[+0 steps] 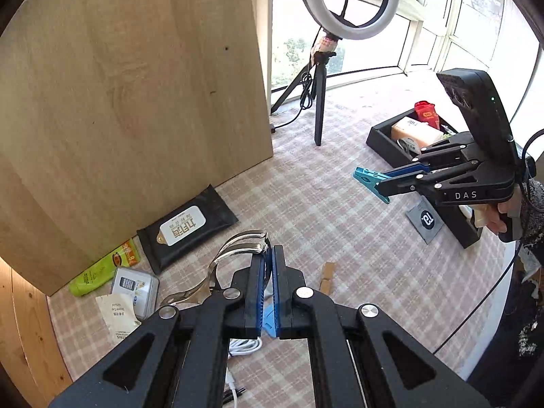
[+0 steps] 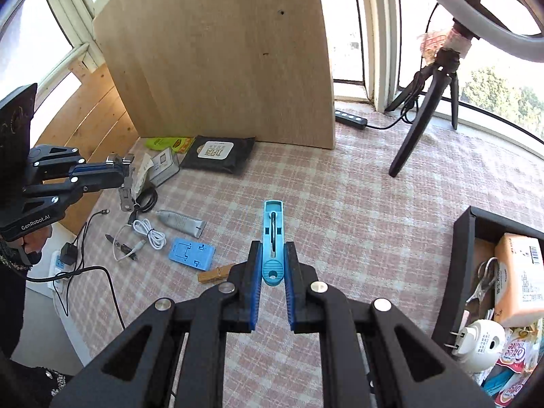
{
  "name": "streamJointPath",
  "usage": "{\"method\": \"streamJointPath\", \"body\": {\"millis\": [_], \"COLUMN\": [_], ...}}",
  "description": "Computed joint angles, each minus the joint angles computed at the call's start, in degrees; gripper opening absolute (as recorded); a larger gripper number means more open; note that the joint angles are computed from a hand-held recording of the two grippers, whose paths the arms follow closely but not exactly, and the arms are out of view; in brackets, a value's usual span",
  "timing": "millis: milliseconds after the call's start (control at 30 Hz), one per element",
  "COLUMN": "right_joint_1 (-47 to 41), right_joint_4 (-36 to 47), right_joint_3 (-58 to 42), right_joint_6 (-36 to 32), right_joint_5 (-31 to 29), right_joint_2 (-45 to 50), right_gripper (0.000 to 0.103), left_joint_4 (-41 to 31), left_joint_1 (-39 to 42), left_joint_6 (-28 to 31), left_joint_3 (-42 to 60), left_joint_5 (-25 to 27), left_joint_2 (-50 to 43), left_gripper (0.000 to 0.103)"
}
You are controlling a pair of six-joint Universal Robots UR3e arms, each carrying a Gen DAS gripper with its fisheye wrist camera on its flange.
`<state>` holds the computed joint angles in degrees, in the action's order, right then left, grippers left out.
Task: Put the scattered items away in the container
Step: 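Carry the clothespin and clip to the black tray and release both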
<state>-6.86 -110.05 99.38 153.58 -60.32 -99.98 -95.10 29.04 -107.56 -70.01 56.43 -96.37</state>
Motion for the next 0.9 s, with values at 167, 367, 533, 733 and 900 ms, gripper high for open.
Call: {"method": "streamJointPath", "body": {"millis": [167,367,533,733,900], "right_joint_1": [-23.2,-52.7,-64.5,-63.0,-68.6], "right_joint_4": [16.6,35.2,34.8,26.5,30.7], "right_joint_3": [3.9,-1.0,-4.7,-8.5,-8.4], "right_joint_6": [-13.9,-32.6,-36.7,-28.6,-32.1], "right_joint_5": [3.1,4.3,4.2,0.2,5.5], "right_joint_2": [-14.9,-19.6,-15.8,-7.2,-10.1], "right_gripper": [0.012,0.012,0.012,0.058,0.061], "left_joint_4": [-2.6,-0.8,2.8,3.9,7.9], "left_joint_1": [-10.8,-29.1,-44.7,-58.1,-55.6], "left_joint_6": [-3.8,-12.9,-20.9,-35.7,-35.7], "left_joint_3": [1.7,6.0,12.0,30.0,24.7], "left_joint_5": [-3.3,-3.7,-1.9,6.3,4.8], "left_joint_2": [2.0,-1.5,-7.9,-22.2,-19.3], "left_gripper": [0.003,0.004,0.004,0.056,0.054]}}
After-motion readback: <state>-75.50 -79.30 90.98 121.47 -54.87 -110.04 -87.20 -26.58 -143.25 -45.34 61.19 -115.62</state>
